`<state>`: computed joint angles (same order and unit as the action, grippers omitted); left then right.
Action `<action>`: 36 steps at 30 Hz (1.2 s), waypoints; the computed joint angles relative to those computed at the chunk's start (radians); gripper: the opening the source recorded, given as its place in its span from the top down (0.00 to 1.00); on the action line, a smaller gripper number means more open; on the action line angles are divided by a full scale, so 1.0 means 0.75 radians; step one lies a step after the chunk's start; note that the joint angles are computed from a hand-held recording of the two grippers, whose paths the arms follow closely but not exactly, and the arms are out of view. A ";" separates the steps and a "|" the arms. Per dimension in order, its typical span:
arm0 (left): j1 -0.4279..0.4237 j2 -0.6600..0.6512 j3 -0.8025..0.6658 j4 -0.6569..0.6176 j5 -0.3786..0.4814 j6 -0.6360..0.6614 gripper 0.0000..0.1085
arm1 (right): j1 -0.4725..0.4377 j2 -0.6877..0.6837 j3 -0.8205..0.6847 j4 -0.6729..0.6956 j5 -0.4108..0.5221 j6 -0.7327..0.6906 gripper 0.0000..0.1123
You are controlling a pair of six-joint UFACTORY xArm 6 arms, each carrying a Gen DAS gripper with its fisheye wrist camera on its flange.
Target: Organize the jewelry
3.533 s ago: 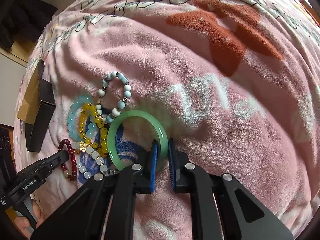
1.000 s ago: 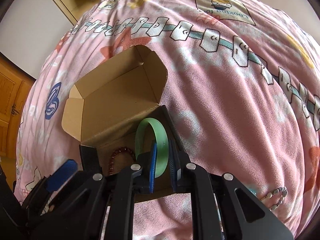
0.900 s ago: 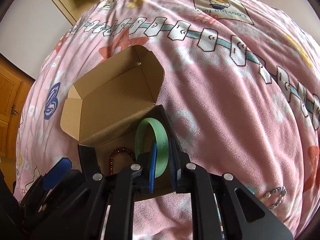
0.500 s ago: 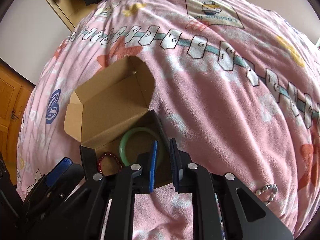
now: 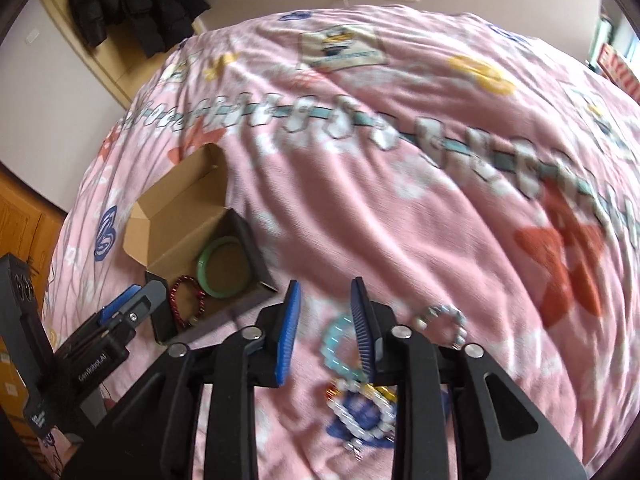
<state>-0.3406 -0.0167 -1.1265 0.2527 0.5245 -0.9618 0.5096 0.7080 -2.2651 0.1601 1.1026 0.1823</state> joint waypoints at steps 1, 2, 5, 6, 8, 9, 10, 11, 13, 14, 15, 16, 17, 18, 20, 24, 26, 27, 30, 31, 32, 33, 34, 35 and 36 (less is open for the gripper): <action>-0.013 0.016 -0.017 -0.036 0.005 0.051 0.40 | -0.017 -0.079 0.138 0.002 -0.049 0.009 0.69; -0.028 0.041 -0.037 -0.104 0.000 0.131 0.40 | -0.028 -0.131 0.232 0.005 -0.084 0.018 0.68; -0.066 0.117 -0.106 -0.320 0.028 0.372 0.40 | -0.066 -0.266 0.487 0.046 -0.158 0.032 0.66; -0.077 0.142 -0.131 -0.362 0.048 0.421 0.40 | -0.076 -0.303 0.562 0.065 -0.178 0.033 0.66; -0.100 0.203 -0.195 -0.455 0.117 0.536 0.40 | -0.091 -0.373 0.712 0.104 -0.217 0.024 0.66; -0.109 0.233 -0.226 -0.493 0.157 0.584 0.40 | -0.095 -0.395 0.762 0.112 -0.227 0.024 0.66; -0.117 0.263 -0.260 -0.529 0.204 0.628 0.40 | -0.103 -0.422 0.827 0.129 -0.239 0.023 0.66; -0.128 0.294 -0.291 -0.555 0.249 0.661 0.41 | -0.107 -0.434 0.863 0.149 -0.244 0.023 0.65; -0.143 0.348 -0.343 -0.578 0.327 0.693 0.40 | -0.120 -0.446 0.918 0.199 -0.241 0.021 0.65; -0.151 0.380 -0.371 -0.580 0.357 0.693 0.40 | -0.125 -0.445 0.935 0.232 -0.239 0.017 0.65; -0.159 0.410 -0.396 -0.576 0.383 0.686 0.40 | -0.128 -0.440 0.943 0.266 -0.233 0.007 0.65; -0.165 0.424 -0.402 -0.552 0.383 0.666 0.40 | -0.129 -0.440 0.953 0.291 -0.232 -0.005 0.65; -0.171 0.430 -0.398 -0.533 0.367 0.644 0.40 | -0.128 -0.433 0.951 0.312 -0.228 -0.012 0.65; -0.171 0.429 -0.389 -0.539 0.352 0.637 0.40 | -0.125 -0.425 0.944 0.319 -0.223 -0.013 0.65; -0.164 0.414 -0.365 -0.570 0.321 0.646 0.40 | -0.116 -0.421 0.945 0.313 -0.227 -0.006 0.65; -0.156 0.368 -0.328 -0.587 0.306 0.660 0.40 | -0.105 -0.418 0.956 0.293 -0.239 -0.002 0.65; -0.161 0.346 -0.321 -0.611 0.303 0.694 0.40 | -0.098 -0.421 0.960 0.273 -0.247 -0.002 0.65; -0.163 0.341 -0.321 -0.618 0.307 0.707 0.40 | -0.092 -0.419 0.956 0.260 -0.251 0.000 0.65; -0.175 0.368 -0.363 -0.618 0.326 0.720 0.40 | -0.067 -0.419 0.955 0.225 -0.261 0.000 0.68; -0.175 0.380 -0.367 -0.644 0.333 0.737 0.40 | -0.059 -0.421 0.956 0.206 -0.263 -0.002 0.68; -0.170 0.382 -0.362 -0.674 0.333 0.757 0.40 | -0.049 -0.424 0.957 0.180 -0.266 -0.004 0.69; -0.173 0.409 -0.385 -0.689 0.332 0.758 0.40 | -0.044 -0.425 0.960 0.170 -0.270 -0.008 0.69; -0.175 0.420 -0.394 -0.688 0.331 0.755 0.40 | -0.039 -0.427 0.963 0.162 -0.276 -0.010 0.71; -0.175 0.425 -0.393 -0.690 0.327 0.757 0.40 | -0.037 -0.426 0.965 0.160 -0.280 -0.009 0.72; -0.175 0.421 -0.382 -0.695 0.320 0.761 0.40 | -0.037 -0.424 0.966 0.163 -0.284 -0.007 0.72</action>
